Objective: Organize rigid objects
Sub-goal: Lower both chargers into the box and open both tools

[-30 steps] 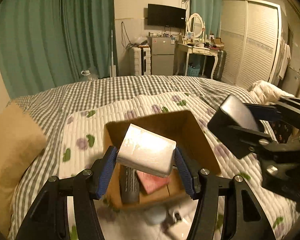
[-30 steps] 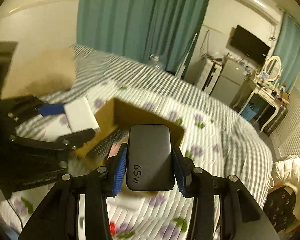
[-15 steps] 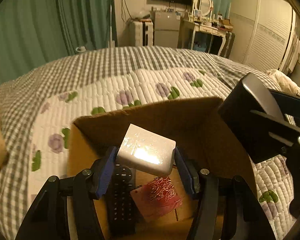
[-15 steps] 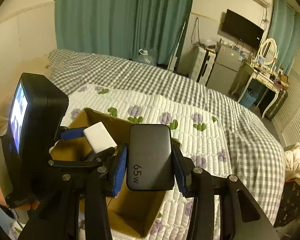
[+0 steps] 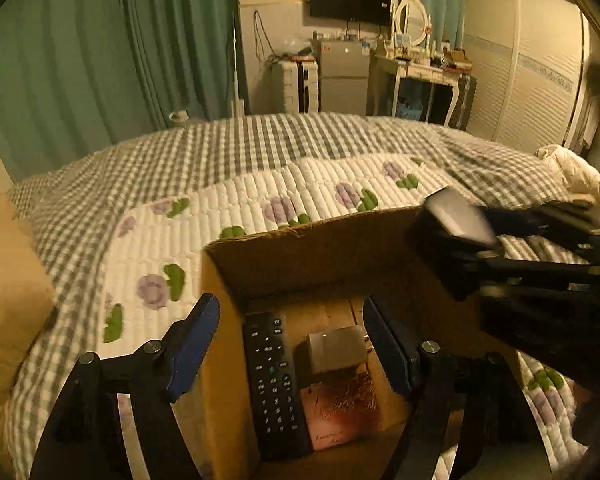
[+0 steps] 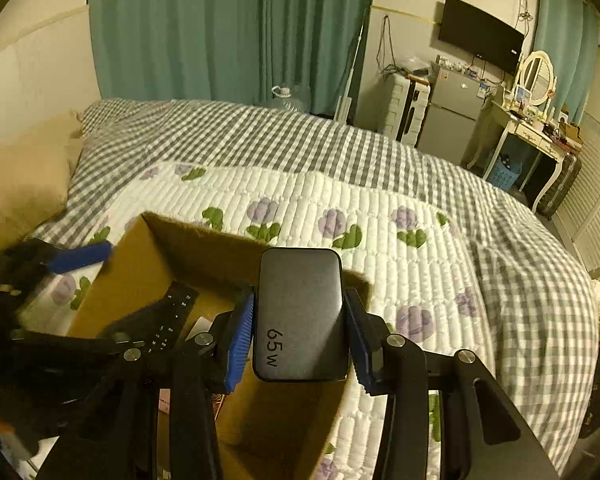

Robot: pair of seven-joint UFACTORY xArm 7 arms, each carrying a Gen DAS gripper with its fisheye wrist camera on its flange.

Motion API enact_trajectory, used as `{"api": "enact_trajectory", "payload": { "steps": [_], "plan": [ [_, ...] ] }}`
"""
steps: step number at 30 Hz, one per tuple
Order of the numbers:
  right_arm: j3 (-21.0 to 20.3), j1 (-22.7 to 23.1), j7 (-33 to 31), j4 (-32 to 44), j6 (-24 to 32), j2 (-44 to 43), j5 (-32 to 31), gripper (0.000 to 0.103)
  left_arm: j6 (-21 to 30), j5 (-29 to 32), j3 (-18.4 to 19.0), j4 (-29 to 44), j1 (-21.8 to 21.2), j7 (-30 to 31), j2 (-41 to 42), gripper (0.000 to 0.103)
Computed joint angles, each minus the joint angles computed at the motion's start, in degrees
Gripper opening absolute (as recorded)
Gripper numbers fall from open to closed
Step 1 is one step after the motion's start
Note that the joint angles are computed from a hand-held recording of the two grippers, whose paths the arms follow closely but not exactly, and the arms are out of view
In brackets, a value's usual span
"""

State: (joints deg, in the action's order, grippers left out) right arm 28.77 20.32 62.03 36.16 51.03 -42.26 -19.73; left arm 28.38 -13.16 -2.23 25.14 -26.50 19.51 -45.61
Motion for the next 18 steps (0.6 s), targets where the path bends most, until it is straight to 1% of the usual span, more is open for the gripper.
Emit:
{"api": "enact_trajectory", "payload": {
  "steps": [2,3,4,5,7,9,10,11,12,14,15,18],
  "plan": [
    [0.71,-0.49,1.56,-0.69,-1.39,0.31,-0.42,0.043,1.57,-0.25,1.06,-0.57,0.07,0.26,-2.91,0.077],
    [1.09,-0.64,2.26,-0.74,-1.28,0.07,-0.66,0.047,2.56,-0.27,1.36,-0.72,0.3,0.3,-4.16,0.077],
    [1.9,-0.92,2.99,0.06,0.39,-0.09,-0.86,0.063,3.81,-0.36,1.81,-1.04,0.63,0.34,-6.06,0.078],
    [2.74,-1.03,3.98,0.6,1.99,-1.11,-1.25,0.074,5.24,-0.38,2.38,-1.5,1.02,0.55,-8.32,0.08],
    [2.87,0.2,4.14,1.24,3.61,-3.0,-0.8,0.075,7.68,-0.2,2.97,-2.58,2.17,0.78,-12.56,0.089],
    [3.7,1.34,3.63,3.05,7.75,-4.19,0.31,0.076,10.67,0.22,3.62,-3.58,3.25,1.42,-16.72,0.089],
    [4.54,2.12,3.49,4.19,10.47,-4.84,1.12,0.078,12.57,0.49,3.74,-4.15,3.88,1.62,-19.12,0.089],
    [5.16,2.68,3.48,4.9,11.97,-5.16,1.77,0.082,14.27,0.73,3.96,-4.74,4.55,1.87,-21.38,0.089],
    [5.95,3.24,3.72,5.61,13.64,-5.6,2.47,0.084,15.82,0.86,4.24,-5.09,5.02,2.23,-23.2,0.091],
    [7.94,4.67,4.57,6.99,16.98,-6.61,4.14,0.092,19.82,1.37,4.82,-6.26,6.57,2.83,-28.74,0.097],
    [8.91,5.2,5.07,7.71,18.54,-6.81,4.98,0.095,21.25,1.55,5.05,-6.62,7.26,3.13,-30.67,0.101],
    [12.61,6.4,7.65,10.21,22.76,-6.82,7.51,0.102,27.42,2.09,6.45,-7.99,9.85,3.81,-38.45,0.103]
  ]
}}
